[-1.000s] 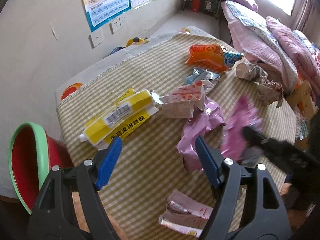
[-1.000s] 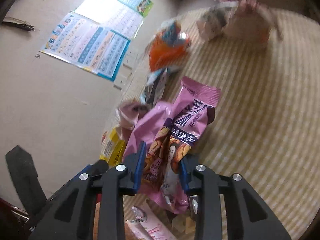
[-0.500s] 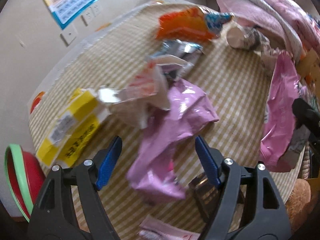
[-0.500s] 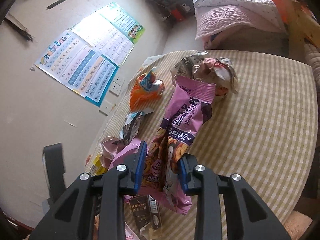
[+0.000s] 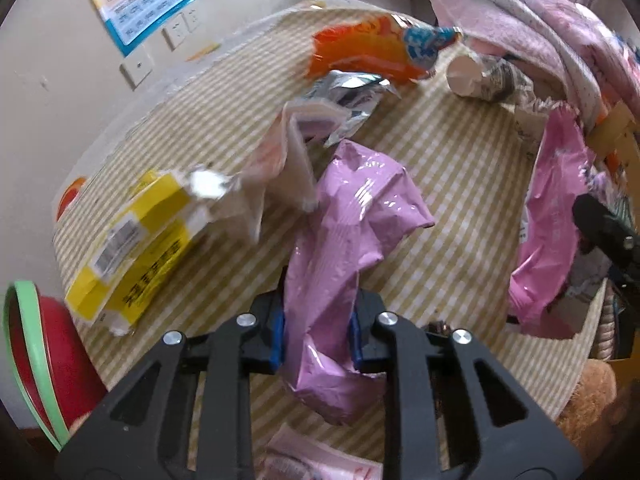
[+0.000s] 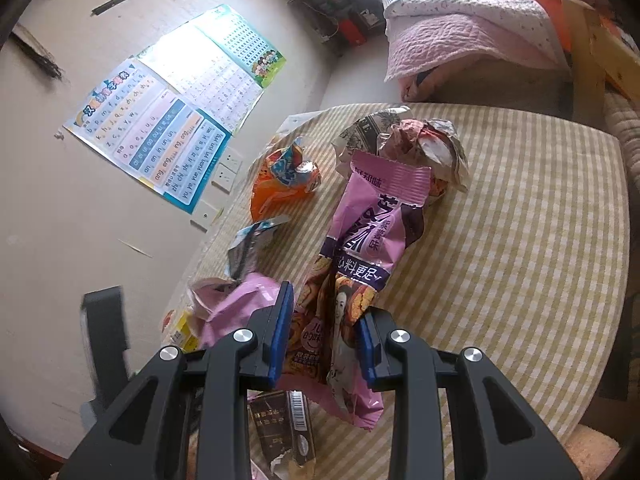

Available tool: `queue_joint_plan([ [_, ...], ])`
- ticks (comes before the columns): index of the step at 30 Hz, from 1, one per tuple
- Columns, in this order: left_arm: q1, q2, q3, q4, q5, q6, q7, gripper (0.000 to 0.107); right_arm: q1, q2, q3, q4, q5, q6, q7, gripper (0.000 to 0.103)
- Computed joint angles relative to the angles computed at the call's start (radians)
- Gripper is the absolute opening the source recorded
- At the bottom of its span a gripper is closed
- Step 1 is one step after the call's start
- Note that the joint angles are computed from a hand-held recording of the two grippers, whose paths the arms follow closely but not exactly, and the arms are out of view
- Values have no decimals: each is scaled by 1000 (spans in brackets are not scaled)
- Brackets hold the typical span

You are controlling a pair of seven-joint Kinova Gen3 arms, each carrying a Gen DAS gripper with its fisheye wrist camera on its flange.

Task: Collect trash
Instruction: 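Grasp the pink wrapper with the left tool while the right tool grasps the pink snack bag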

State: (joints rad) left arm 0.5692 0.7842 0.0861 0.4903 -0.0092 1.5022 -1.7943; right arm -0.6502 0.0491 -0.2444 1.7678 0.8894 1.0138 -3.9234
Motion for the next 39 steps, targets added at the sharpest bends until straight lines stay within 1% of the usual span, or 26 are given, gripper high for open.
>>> queue_joint_plan([
  [3, -39, -59, 13, 85, 34, -38, 18, 23, -10, 9, -5, -15, -5, 22, 6, 28],
  [7, -107, -141, 36, 207, 79, -87, 13, 23, -41, 46, -8, -84, -25, 94, 82, 28],
  [9, -130, -157, 43, 224, 97, -87, 19, 23, -58, 62, -1, -112, -38, 118, 116, 28],
  [13, -183, -205, 57, 285, 129, -122, -6, 23, -92, 102, 14, -183, -75, 172, 193, 28],
  [15, -205, -223, 62, 309, 145, -130, -16, 23, -100, 108, 27, -193, -94, 163, 206, 28],
  [20, -239, -226, 63, 329, 161, -110, -37, 23, -100, 119, 50, -198, -159, 144, 224, 30],
  [23, -243, -234, 60, 363, 153, -119, -54, 24, -98, 107, 57, -171, -183, 116, 197, 34],
  [24, -243, -239, 59, 376, 150, -128, -60, 26, -98, 103, 57, -167, -186, 113, 189, 39],
  [25, -239, -243, 57, 389, 142, -138, -67, 28, -97, 93, 57, -149, -184, 97, 167, 47],
  [26, -239, -247, 56, 400, 137, -147, -71, 34, -99, 86, 56, -139, -177, 94, 145, 52],
  [27, -238, -251, 55, 408, 133, -157, -74, 41, -103, 80, 53, -127, -163, 95, 113, 62],
  [28, -234, -258, 53, 421, 126, -177, -77, 45, -106, 73, 49, -117, -151, 100, 89, 66],
  [29, -232, -266, 53, 435, 120, -199, -84, 49, -106, 69, 44, -112, -144, 105, 72, 67],
  [33, -207, -262, 48, 438, 79, -234, -97, 55, -97, 57, 31, -80, -132, 104, 11, 67],
  [37, -189, -224, 40, 397, 56, -203, -72, 55, -67, 37, 27, -24, -140, 32, -36, 67],
  [39, -175, -227, 32, 411, 33, -219, -70, 55, -51, 21, 25, 18, -129, -31, -77, 68],
])
